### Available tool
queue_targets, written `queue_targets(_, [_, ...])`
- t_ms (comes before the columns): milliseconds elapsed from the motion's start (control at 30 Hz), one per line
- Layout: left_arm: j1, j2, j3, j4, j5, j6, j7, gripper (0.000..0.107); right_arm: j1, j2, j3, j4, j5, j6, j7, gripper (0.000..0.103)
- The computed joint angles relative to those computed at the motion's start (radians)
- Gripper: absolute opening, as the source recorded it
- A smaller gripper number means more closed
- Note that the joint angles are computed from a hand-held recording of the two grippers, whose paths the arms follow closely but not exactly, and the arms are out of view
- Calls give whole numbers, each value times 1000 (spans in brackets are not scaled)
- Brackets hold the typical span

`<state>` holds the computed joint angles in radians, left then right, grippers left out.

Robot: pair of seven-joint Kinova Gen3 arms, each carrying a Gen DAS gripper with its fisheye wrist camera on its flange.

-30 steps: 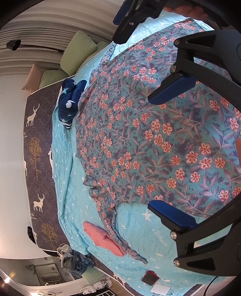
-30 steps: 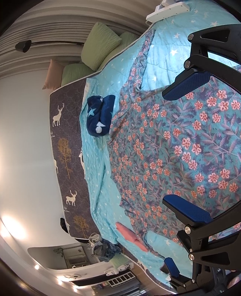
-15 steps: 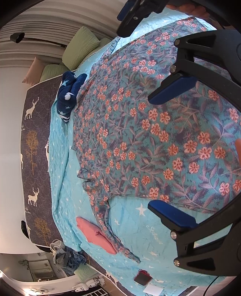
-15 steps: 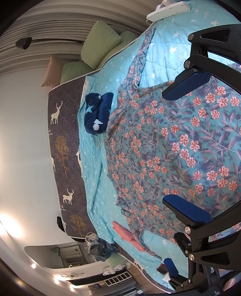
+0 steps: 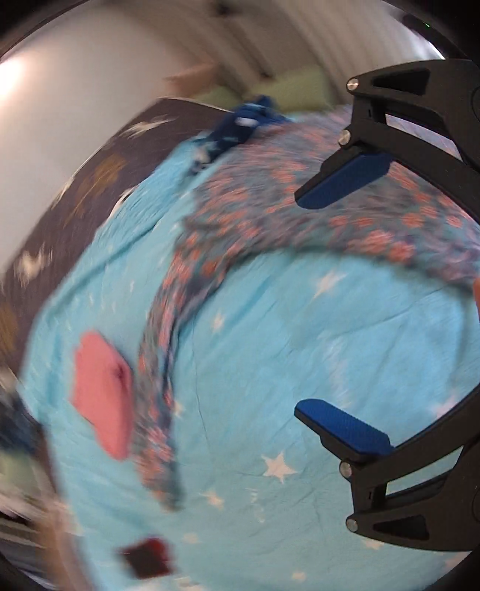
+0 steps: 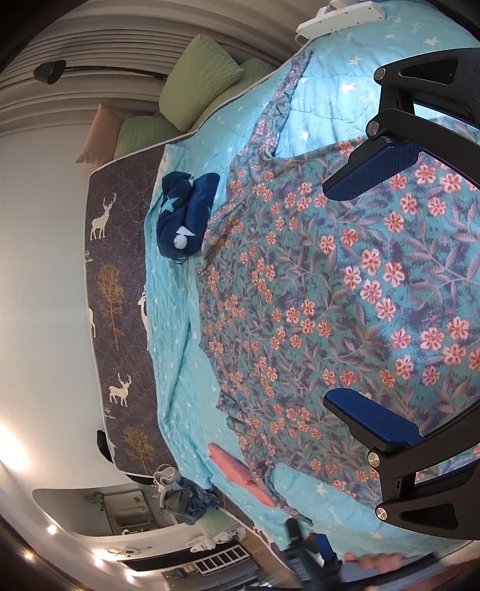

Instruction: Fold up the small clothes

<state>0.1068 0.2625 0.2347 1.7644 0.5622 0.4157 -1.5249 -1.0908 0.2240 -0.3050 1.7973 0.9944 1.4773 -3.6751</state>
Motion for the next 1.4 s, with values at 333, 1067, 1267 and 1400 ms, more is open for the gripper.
queue_targets(333, [2, 227, -295, -179, 393, 173, -81, 88, 29, 19, 26, -20, -29, -12, 17, 103])
queue_targets(1067, [160, 196, -182, -391, -15, -155, 55, 7, 120, 7, 59, 23, -44, -127, 70, 103])
queue_targets(1267, [323, 237, 65, -573, -259, -9, -189, 11, 129, -30, 52, 64, -42, -87, 4, 103])
queue_targets(1400, [443, 353, 94, -691, -417, 154, -237, 42, 150, -84, 31, 121, -66, -75, -81, 103])
